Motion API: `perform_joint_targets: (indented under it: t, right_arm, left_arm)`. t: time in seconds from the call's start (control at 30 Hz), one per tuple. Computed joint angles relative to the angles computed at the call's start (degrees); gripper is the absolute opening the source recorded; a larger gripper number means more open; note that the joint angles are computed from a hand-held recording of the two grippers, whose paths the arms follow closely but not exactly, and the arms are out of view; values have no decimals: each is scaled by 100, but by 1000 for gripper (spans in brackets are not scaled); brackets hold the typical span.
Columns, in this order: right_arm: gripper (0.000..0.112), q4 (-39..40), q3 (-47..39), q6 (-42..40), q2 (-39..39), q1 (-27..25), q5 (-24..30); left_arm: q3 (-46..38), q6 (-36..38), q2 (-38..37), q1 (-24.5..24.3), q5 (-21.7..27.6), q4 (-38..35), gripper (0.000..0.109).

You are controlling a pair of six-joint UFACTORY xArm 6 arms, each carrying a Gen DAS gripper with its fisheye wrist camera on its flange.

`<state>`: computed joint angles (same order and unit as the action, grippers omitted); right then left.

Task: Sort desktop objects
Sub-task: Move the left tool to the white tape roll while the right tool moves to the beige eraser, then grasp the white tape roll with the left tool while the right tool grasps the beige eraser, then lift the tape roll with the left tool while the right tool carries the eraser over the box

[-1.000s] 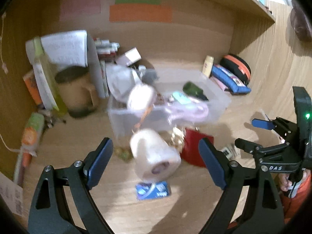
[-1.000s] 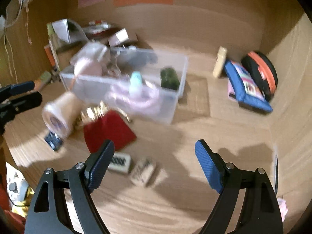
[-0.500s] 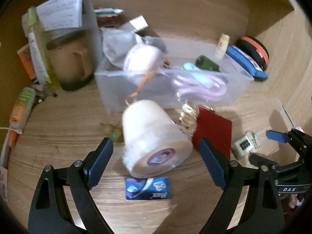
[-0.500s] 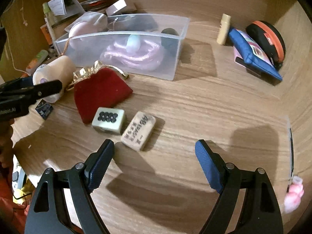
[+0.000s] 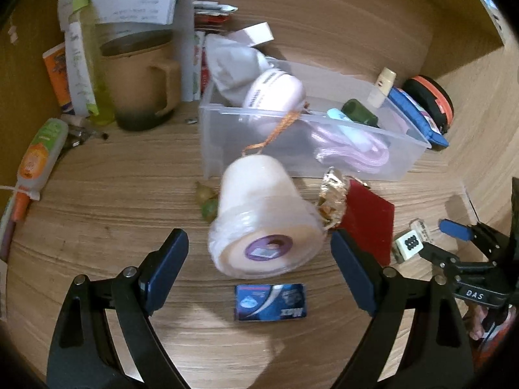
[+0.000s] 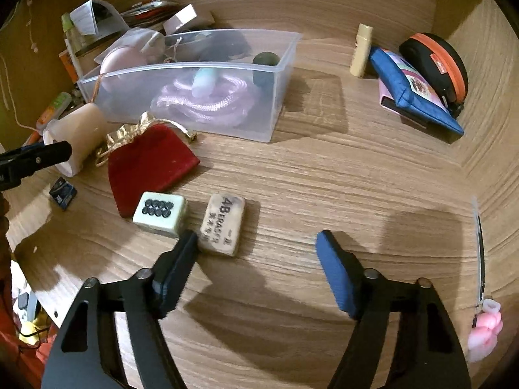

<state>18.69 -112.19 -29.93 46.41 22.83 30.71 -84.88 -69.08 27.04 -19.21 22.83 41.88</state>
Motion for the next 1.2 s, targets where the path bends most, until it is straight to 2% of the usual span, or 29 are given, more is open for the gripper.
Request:
perform_joint_targets:
  t: [0.07,0.23,0.33,0.4,0.5,0.57,0.7,0.77,0.9,1.03,1.2]
  right_arm:
    - [59,18,-83,-37,45,21,41]
    - [48,-5,-321,-43,178,48,160]
    - [41,32,-401,-65,223,60,212]
    - [33,106,-429,-150,235,71,241]
    - [23,181,-410,-237,210,83,294]
    - [23,329,-425,-298,198,77,403]
    - [22,736,-418,-476,144,34,638]
    - [22,824,-360,-475,99,18,563]
    - [22,1184,-426,-575,68,-59,666]
    - [22,1296,-358,-592,-7,-57,504]
    - [22,1455,-559,-558,66,-76,577]
  left_arm:
    - [-196,32,109,-90,219,131,90]
    - [-566,442,385,-178,478,-174,89]
    - [-666,551,447,-221,649,-210,84]
    - [-695,556,465,-215,710,-272,74]
    - [-570,515,406,-139,540,-460,70]
    - [-451,394,337,-104,419,-478,70]
    - [-147,-209,122,-54,186,-25,69]
    - [-40,-397,30,-35,99,124,69]
    - [34,-805,-129,-58,188,640,69]
    - [16,-819,-165,-26,195,698,69]
    - [43,-845,-207,11,42,763,68]
